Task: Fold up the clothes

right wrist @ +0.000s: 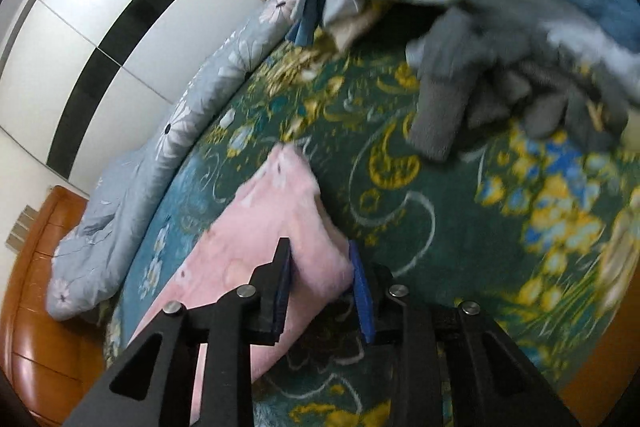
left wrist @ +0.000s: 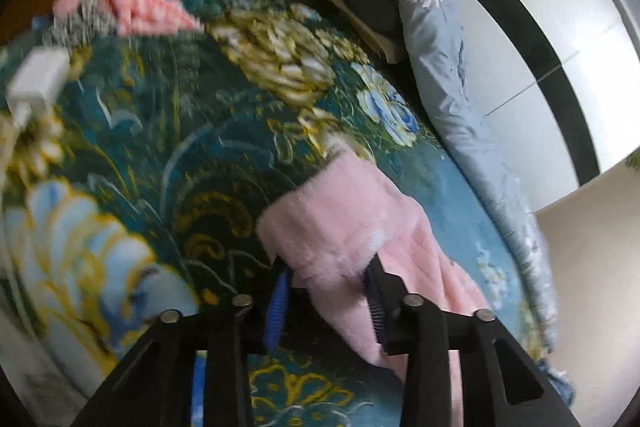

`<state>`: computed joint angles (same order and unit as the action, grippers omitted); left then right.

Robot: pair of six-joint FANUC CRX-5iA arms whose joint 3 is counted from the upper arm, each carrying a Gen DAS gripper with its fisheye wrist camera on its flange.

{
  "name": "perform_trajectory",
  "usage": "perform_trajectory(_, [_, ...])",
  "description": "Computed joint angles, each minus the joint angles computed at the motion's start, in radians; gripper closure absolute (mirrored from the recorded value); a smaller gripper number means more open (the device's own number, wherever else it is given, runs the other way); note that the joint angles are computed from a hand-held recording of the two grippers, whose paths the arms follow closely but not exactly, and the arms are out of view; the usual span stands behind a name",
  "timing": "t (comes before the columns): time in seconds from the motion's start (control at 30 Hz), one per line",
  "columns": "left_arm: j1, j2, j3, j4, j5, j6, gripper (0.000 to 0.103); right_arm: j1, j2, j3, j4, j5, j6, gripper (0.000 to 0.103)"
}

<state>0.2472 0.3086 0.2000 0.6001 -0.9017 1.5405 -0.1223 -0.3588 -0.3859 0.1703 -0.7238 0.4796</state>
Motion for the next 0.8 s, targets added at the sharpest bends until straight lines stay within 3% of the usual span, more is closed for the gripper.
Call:
perform_trajectory(0.13, [-0.026, -0.046, 0.088, -0.308, 0.026, 0.168, 0.045, 0.050, 0.017, 0.006, 0.178, 0.029, -0.063, 0.074])
perform_trajectory(0.2, [-0.036, -0.058, 0.103, -0.349, 0.036, 0.165, 0.039, 0.078, 0.060, 0.072, 0.134, 0.040, 0.067, 0.071])
perform_trajectory(0.27, [-0.046, -0.057, 0.093, -0.285, 0.053, 0.085, 0.037, 0.101, 0.142, 0.201, -0.017, 0.005, 0.305, 0.062])
perform_trajectory(0.4, [-0.095, -0.005, 0.094, -0.117, 0.033, -0.080, 0.036, 0.168, 0.358, 0.480, -0.281, -0.145, 0.708, 0.060])
perform_trajectory(0.53, [-0.149, 0.041, 0.109, -0.029, 0.004, -0.186, 0.036, 0.243, 0.565, 0.728, -0.423, -0.313, 0.956, 0.060])
perform_trajectory(0.67, [-0.188, 0.100, 0.172, 0.018, -0.051, -0.241, 0.036, 0.307, 0.746, 0.952, -0.453, -0.471, 1.094, 0.053])
perform_trajectory(0.8, [-0.234, 0.228, 0.442, -0.138, -0.195, -0.267, 0.036, 0.350, 0.843, 1.067, -0.385, -0.601, 1.173, 0.053])
